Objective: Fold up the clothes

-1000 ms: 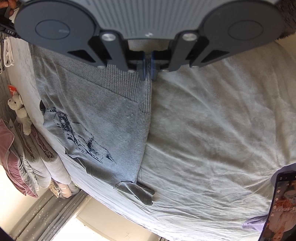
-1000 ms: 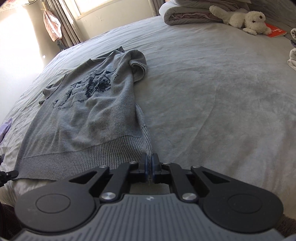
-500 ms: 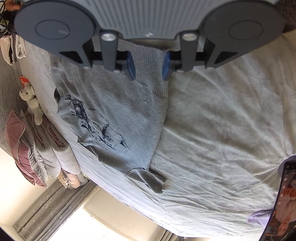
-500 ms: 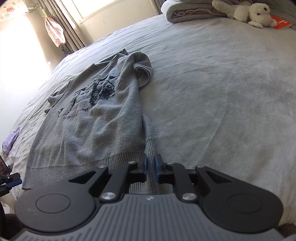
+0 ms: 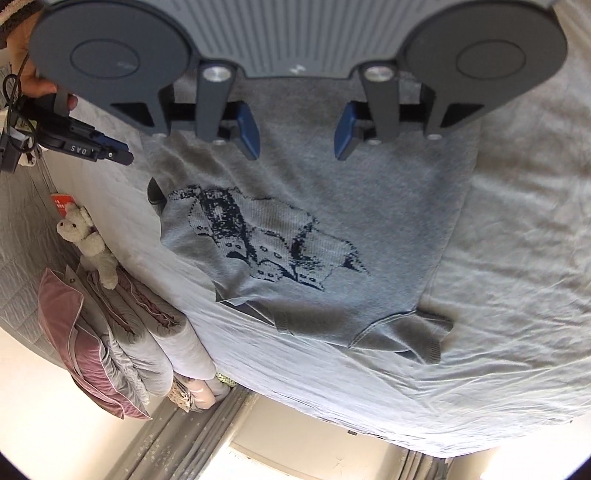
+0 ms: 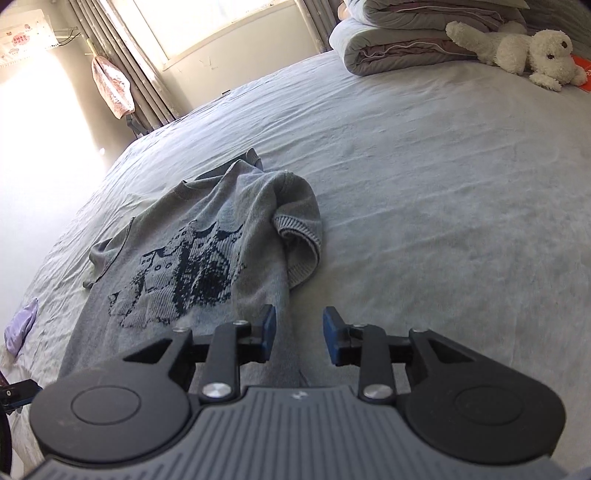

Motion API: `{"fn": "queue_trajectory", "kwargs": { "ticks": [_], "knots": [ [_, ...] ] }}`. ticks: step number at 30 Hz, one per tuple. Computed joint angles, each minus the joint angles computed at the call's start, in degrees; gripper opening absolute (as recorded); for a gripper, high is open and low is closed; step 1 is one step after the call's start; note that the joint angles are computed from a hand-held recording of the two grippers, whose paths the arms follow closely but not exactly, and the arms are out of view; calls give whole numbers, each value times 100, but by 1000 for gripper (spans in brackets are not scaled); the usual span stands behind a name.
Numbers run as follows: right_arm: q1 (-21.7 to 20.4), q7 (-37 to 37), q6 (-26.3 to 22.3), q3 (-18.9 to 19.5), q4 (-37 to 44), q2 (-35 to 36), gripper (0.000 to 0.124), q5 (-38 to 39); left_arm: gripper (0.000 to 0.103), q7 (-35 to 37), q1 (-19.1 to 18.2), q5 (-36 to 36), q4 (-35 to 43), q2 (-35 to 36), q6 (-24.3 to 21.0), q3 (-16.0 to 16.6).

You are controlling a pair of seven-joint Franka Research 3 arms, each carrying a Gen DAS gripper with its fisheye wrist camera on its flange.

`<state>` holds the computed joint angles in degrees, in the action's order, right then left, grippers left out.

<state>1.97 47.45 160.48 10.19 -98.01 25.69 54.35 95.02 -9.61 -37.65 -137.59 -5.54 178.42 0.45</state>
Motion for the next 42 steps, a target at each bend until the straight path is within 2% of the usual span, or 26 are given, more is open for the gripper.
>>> {"fn": "queue_trajectory", "kwargs": {
  "ticks": [6, 10, 13, 14, 15, 17, 22, 24, 26, 28, 29, 30, 32, 34, 36, 39, 42],
  "knots": [
    [97, 354, -195, -95, 958, 831, 32, -678, 51, -601, 404, 932, 1194, 948, -566, -313],
    [-134, 13, -95, 250, 1380, 1230, 32, -638, 54, -1279, 474, 1808, 1941, 1573, -820, -374],
    [-248, -155, -105, 409, 1702, 1476, 32, -558, 55, -1552, 582, 2103, 2450, 1995, -951, -515],
    [-245, -176, -78, 411, 1779, 1536, 24, -572, 55, -1655, 611, 2210, 2641, 2151, -1004, -554],
    [-227, -182, -30, 394, 1839, 1584, 13, -608, 56, -1749, 645, 2318, 2821, 2295, -1059, -593],
    [-193, -155, 176, 371, 1901, 1634, 7, -654, 56, -1945, 693, 2563, 3157, 2564, -1158, -652],
    [-507, -443, 876, 789, 1927, 1648, 5, -281, 56, -2328, 838, 3106, 3940, 3141, -1462, -856],
    [-681, -740, 1299, 1084, 1950, 1668, 5, -35, 56, -2356, 975, 3210, 4151, 3301, -1507, -1043],
    [-1199, -1459, 1663, 1885, 1961, 1728, 5, 534, 56, -2350, 1113, 3271, 4246, 3392, -1508, -1217],
    [-1818, -2615, 1892, 2871, 1968, 1852, 5, 1270, 56, -2370, 1192, 3319, 4306, 3449, -1523, -1310],
    [-2106, -3204, 1894, 3312, 1944, 1911, 5, 1638, 56, -2405, 1207, 3347, 4330, 3470, -1530, -1322],
    [-2296, -3550, 1721, 3552, 1869, 1908, 5, 1880, 56, -2438, 1221, 3372, 4352, 3487, -1537, -1331],
    [-2526, -3897, 1201, 3746, 1680, 1821, 5, 2184, 56, -2490, 1257, 3404, 4370, 3489, -1540, -1348],
    [-2528, -3957, 723, 3665, 1486, 1673, 5, 2184, 56, -2503, 1310, 3405, 4360, 3469, -1520, -1388],
    [-2343, -3708, 253, 3364, 1348, 1510, 5, 1862, 56, -2459, 1384, 3367, 4337, 3442, -1485, -1462],
    [-1813, -3010, -385, 2645, 1241, 1280, 5, 1003, 56, -2283, 1505, 3261, 4322, 3442, -1426, -1627],
    [-1174, -2370, -620, 1916, 1217, 1178, 5, 291, 56, -2120, 1558, 3161, 4389, 3508, -1438, -1747]
  ]
}}
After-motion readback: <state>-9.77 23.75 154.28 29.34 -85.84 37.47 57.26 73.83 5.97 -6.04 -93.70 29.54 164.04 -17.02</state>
